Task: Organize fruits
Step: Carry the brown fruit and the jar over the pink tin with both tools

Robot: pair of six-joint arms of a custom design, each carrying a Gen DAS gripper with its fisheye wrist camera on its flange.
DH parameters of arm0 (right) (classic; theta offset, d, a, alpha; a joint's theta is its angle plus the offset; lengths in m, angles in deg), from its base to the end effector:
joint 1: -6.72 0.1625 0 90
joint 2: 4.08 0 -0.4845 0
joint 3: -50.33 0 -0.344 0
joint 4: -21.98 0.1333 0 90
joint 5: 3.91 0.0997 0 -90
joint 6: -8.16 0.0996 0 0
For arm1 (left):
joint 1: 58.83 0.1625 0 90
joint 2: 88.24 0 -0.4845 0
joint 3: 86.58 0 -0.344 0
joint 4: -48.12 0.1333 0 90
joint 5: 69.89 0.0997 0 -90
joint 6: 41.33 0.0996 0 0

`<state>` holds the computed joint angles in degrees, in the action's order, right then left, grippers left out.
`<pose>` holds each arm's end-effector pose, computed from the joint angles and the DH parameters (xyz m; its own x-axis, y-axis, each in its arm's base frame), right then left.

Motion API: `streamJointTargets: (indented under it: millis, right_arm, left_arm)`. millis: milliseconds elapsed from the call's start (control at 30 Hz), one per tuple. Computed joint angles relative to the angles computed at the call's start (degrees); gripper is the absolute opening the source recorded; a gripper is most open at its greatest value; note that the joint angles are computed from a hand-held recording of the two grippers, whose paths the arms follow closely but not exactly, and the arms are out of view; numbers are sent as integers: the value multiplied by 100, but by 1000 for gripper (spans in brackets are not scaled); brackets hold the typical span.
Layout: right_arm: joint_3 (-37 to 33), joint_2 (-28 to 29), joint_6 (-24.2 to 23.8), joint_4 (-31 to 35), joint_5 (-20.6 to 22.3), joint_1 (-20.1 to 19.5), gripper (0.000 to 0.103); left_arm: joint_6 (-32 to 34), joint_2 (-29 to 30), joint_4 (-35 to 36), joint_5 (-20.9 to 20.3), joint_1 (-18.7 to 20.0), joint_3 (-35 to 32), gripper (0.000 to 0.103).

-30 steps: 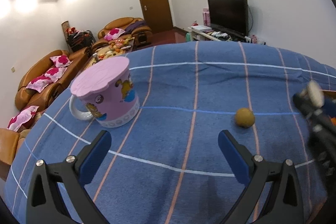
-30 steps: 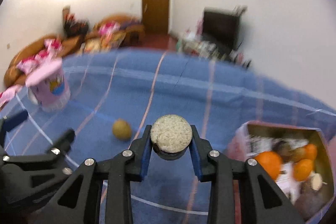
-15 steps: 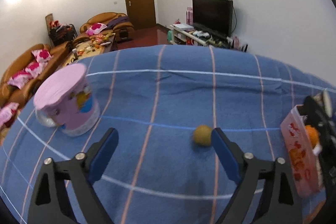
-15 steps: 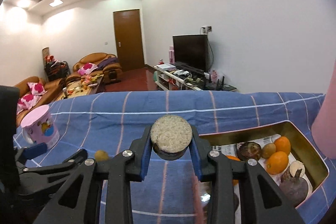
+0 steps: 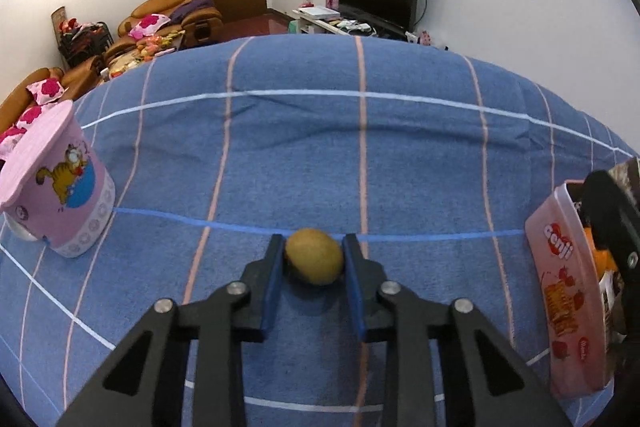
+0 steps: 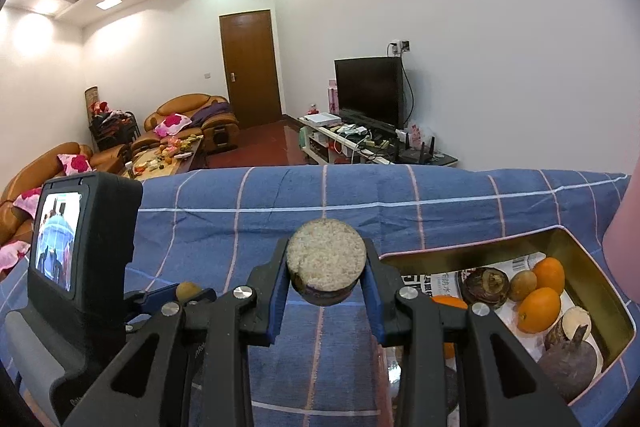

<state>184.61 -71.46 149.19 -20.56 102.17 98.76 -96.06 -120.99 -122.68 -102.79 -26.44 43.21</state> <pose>0.1187 -0.3634 0.1630 -0.7443 -0.0898 0.6617 -0.6210 0.4576 -0.6364 -0.2603 -0.4220 0.0034 -0.7154 -0.0824 -0.6938 0.3925 0.7741 -0.4967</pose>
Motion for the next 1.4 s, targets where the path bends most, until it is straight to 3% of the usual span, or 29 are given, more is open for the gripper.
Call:
streamJointTargets:
  millis: [133,267,400,500,767,1400]
  right_arm:
    - [49,12,-200,-105,-86,-5,35]
    - [135,66,-324,-302,-101,50,35]
    - [147,79,-376,-290,-165,73,35]
    - [288,103,-491,-502,-260,77,35]
    - [524,103,-696,-753,-298,153,35]
    - [862,-69,-691,-975,-267,143,35]
  left_arm:
    - [-467,-27,-182,393,-245,321,30]
    - [-1535,-126,843,959,-634,488,30]
    - [-2586,-300,2049,1261,-909,568,30]
    - [-3115,-406,2600,1301,-1063,645,30]
    - [-3768,-518,3318,1350,-1215,668,30]
    - [-4803,-534,4074,1229,-1644,773,30]
